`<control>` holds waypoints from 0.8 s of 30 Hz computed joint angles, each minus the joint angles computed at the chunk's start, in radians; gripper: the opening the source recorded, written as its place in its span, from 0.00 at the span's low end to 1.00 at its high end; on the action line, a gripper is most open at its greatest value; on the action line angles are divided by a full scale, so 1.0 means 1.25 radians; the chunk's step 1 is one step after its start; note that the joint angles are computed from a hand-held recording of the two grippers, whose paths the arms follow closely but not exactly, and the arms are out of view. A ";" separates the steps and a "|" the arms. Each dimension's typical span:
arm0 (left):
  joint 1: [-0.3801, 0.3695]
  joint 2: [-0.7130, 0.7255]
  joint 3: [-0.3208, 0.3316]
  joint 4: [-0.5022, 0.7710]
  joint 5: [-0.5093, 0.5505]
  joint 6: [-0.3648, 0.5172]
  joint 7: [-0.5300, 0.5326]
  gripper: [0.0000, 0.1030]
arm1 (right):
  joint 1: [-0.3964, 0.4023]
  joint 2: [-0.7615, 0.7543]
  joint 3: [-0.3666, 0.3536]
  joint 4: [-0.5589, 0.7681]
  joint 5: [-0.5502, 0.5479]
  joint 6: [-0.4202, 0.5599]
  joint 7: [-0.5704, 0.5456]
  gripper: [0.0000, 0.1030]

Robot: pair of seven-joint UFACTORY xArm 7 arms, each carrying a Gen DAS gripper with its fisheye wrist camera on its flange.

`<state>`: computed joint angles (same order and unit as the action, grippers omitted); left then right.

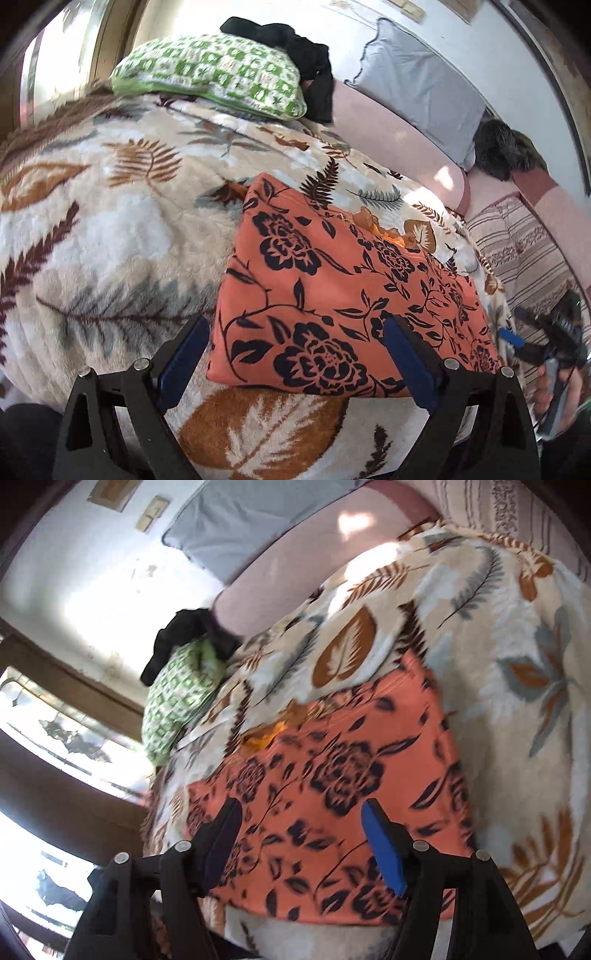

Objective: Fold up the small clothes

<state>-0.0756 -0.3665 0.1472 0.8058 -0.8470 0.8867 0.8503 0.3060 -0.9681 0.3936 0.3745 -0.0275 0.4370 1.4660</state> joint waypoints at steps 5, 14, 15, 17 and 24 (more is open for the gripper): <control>0.043 0.108 -0.021 0.038 0.080 0.067 -0.111 0.28 | 0.044 0.063 -0.004 -0.077 0.051 -0.033 0.054 0.68; 0.057 0.105 -0.044 0.066 0.156 0.079 -0.114 0.36 | 0.048 0.034 0.004 -0.124 0.020 -0.101 0.110 0.68; 0.058 0.097 -0.048 0.074 0.166 0.074 -0.125 0.49 | 0.049 0.032 0.004 -0.126 0.018 -0.104 0.112 0.68; 0.046 0.090 -0.044 0.101 0.136 0.040 -0.099 0.64 | 0.061 0.022 -0.009 -0.135 0.017 -0.109 0.104 0.69; 0.008 0.373 -0.110 0.400 0.118 0.011 -0.092 0.77 | 0.068 0.003 -0.014 -0.165 0.021 -0.152 0.106 0.69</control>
<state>-0.0659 0.1003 0.0093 1.3057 -0.6990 0.9007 0.7358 0.3915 -0.9648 0.3761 0.1688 -0.0007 0.2469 1.5985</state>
